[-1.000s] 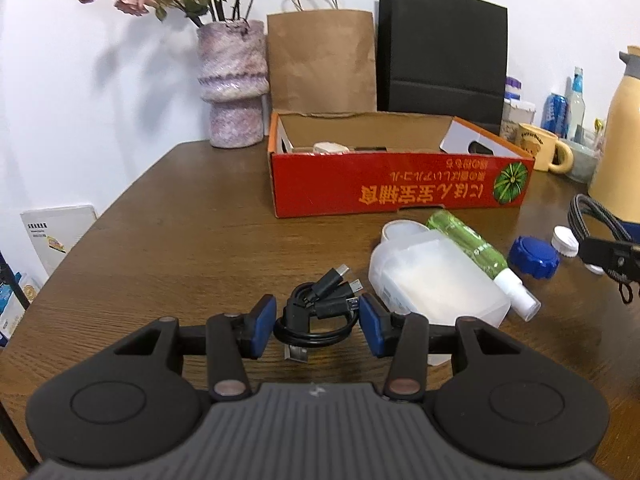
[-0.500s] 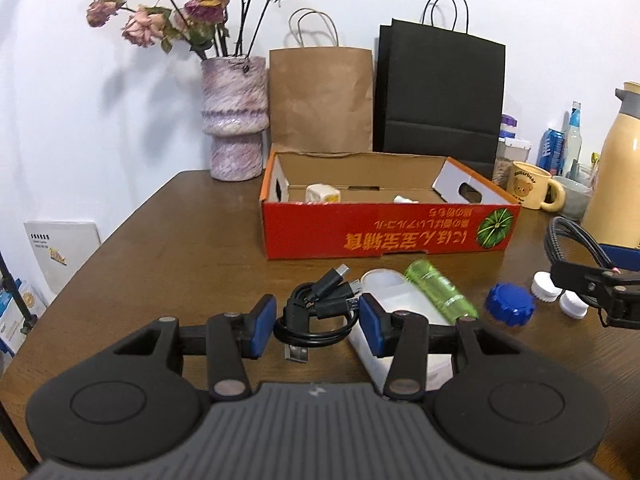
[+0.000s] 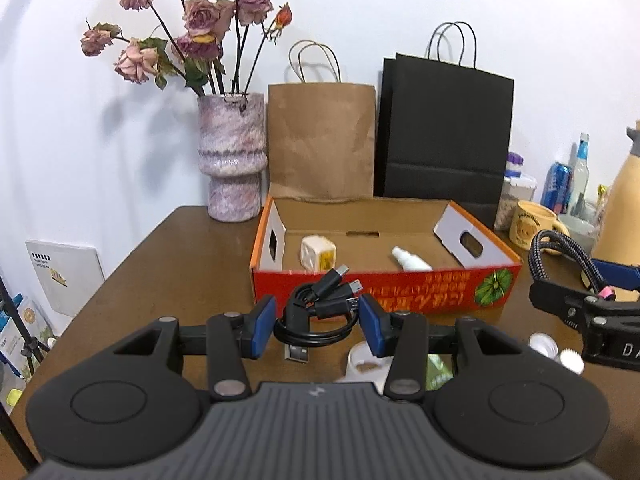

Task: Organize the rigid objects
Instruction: 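Carry the black cable and braided cable over the red box with both grippers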

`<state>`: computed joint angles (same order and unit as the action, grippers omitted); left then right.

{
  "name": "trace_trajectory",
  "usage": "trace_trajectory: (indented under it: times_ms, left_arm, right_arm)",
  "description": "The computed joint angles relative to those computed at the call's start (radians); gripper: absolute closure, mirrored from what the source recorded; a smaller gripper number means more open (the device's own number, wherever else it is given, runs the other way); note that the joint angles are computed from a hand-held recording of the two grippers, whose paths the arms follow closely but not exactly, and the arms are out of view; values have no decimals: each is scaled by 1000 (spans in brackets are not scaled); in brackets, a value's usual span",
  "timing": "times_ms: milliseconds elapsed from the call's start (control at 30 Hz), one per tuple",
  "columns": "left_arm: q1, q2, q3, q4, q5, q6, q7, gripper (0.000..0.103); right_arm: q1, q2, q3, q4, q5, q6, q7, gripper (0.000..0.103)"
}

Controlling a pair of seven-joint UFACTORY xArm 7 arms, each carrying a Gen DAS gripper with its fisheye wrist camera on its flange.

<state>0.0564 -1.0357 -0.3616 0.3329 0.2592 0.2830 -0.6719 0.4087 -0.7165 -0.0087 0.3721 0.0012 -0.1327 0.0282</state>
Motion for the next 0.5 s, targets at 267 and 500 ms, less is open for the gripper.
trace_trajectory:
  times_ms: [267,500]
  left_arm:
    - [115,89,-54,80,18,-71,-66,57]
    - [197,170,-96,143,38,-110,-111,57]
  right_arm:
    - [-66,122,59,105,0,-35,46,14]
    - [-127,215,100,180,-4,-66,75,14]
